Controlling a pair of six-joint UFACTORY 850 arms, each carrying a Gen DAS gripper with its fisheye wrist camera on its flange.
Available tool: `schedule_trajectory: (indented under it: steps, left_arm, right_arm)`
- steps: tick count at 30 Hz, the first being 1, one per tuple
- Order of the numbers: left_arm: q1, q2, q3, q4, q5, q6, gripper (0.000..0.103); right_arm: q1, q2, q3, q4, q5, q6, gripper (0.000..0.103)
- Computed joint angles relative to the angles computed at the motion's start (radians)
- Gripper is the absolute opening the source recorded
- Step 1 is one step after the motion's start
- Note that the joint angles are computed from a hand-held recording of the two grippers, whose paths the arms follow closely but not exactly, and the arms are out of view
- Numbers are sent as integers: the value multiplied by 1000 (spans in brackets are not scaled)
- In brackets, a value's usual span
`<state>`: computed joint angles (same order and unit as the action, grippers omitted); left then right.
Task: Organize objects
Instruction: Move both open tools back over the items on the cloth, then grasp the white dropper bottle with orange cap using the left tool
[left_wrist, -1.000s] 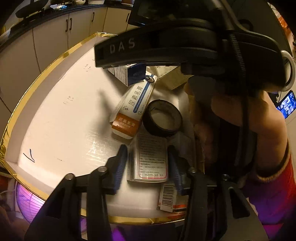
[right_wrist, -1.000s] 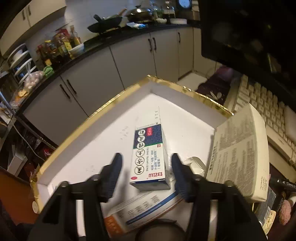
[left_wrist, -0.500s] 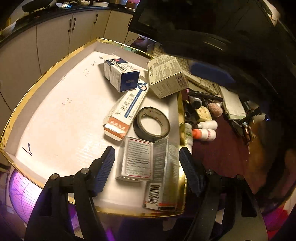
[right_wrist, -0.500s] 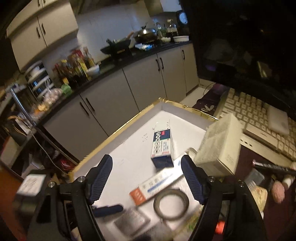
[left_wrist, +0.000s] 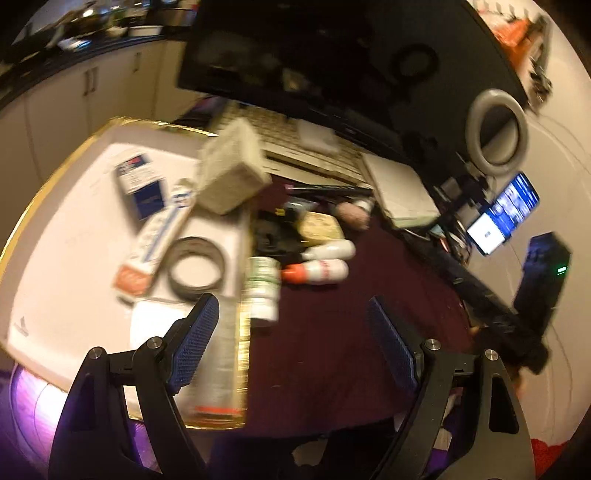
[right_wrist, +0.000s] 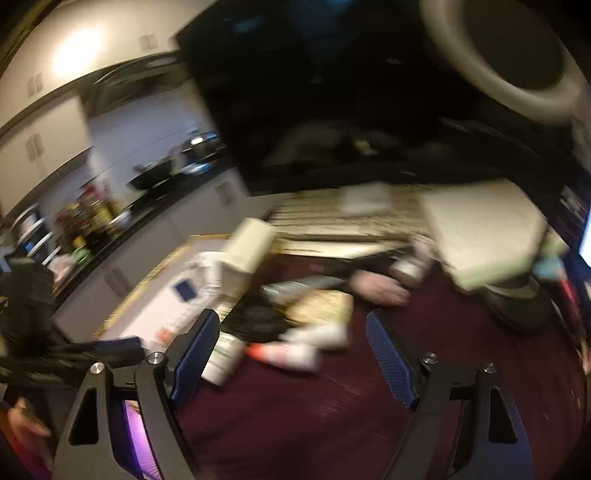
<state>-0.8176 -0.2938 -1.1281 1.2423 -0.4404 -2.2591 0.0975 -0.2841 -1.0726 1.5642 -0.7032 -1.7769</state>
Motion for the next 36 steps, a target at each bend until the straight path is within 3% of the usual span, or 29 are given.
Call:
schedule_trajectory:
  steps: [4,11,16,26,30,36]
  left_arm:
    - [3,-64,-87,-91,41,154,84]
    - [21,-180,-220,-373,84,503,84]
    - [38,-217,-257,-488,84,638,84]
    - [66,-303,-374,-572,-27,811,83]
    - [56,-374,-467,-544,-161,853,82]
    - [71,-457,-567,-650,-251,1026,82]
  right_arm:
    - [-40,-21,36,113,70,-95,82]
    - [-83,-60,36,127,58,-85,82]
    - [-99,-61,39,140,57,-104,82]
    - [-110,-69,38,118,26,-70,82]
    - [-107,-72,33,109,29,-62,82]
    - [-108,-66,37,112,26,-70,82]
